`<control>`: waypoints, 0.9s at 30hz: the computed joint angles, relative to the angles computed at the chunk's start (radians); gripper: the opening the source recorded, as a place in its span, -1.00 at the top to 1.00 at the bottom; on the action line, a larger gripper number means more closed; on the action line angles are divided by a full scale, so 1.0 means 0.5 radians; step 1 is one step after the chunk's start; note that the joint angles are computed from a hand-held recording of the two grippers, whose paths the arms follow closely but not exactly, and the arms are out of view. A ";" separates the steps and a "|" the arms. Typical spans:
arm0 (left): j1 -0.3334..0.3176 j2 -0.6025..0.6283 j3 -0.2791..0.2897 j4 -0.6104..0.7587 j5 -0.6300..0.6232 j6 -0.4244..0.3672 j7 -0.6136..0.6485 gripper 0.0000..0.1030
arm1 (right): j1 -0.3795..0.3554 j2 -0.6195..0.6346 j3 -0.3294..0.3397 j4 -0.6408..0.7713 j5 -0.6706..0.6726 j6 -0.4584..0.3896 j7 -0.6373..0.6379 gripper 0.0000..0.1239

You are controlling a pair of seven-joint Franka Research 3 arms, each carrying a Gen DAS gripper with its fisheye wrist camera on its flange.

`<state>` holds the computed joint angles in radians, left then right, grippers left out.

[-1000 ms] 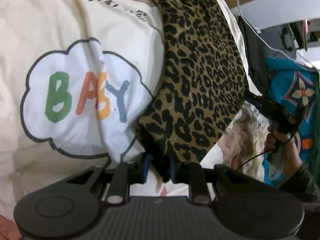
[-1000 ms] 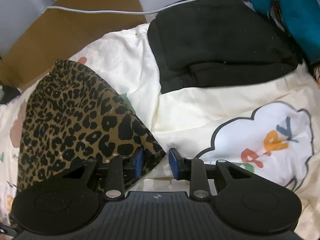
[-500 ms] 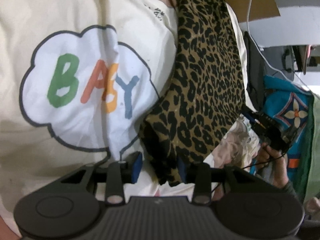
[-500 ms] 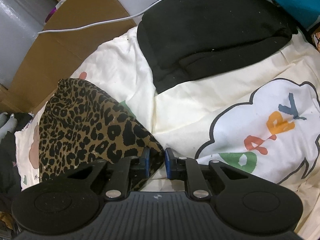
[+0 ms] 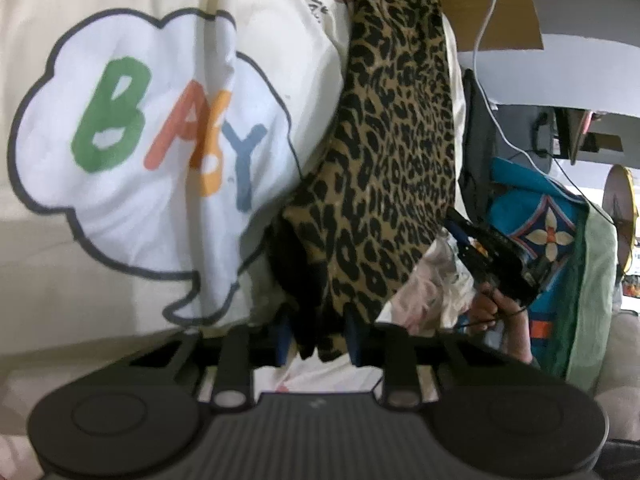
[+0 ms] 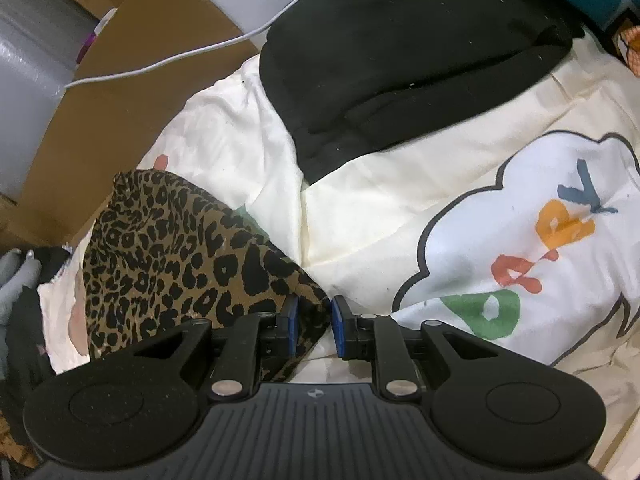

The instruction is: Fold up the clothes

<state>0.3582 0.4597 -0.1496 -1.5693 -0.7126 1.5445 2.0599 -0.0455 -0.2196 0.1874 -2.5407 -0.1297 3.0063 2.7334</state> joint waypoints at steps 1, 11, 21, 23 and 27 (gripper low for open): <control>-0.003 -0.009 0.000 -0.017 -0.001 0.017 0.005 0.44 | 0.005 0.002 -0.005 -0.007 0.013 0.017 0.005 0.69; 0.000 0.003 -0.008 -0.057 -0.070 0.092 0.025 0.76 | 0.132 0.065 -0.106 -0.013 0.313 0.103 -0.217 0.46; -0.009 -0.048 -0.006 0.021 -0.012 0.052 0.118 0.88 | 0.139 -0.007 -0.087 0.005 0.322 0.057 -0.378 0.89; -0.011 -0.052 -0.004 0.062 -0.003 0.041 0.133 0.89 | 0.145 -0.031 -0.085 -0.007 0.349 0.077 -0.393 0.89; -0.007 -0.081 0.007 0.088 0.014 0.051 0.167 0.89 | 0.202 -0.087 -0.109 -0.041 0.474 0.119 -0.452 0.90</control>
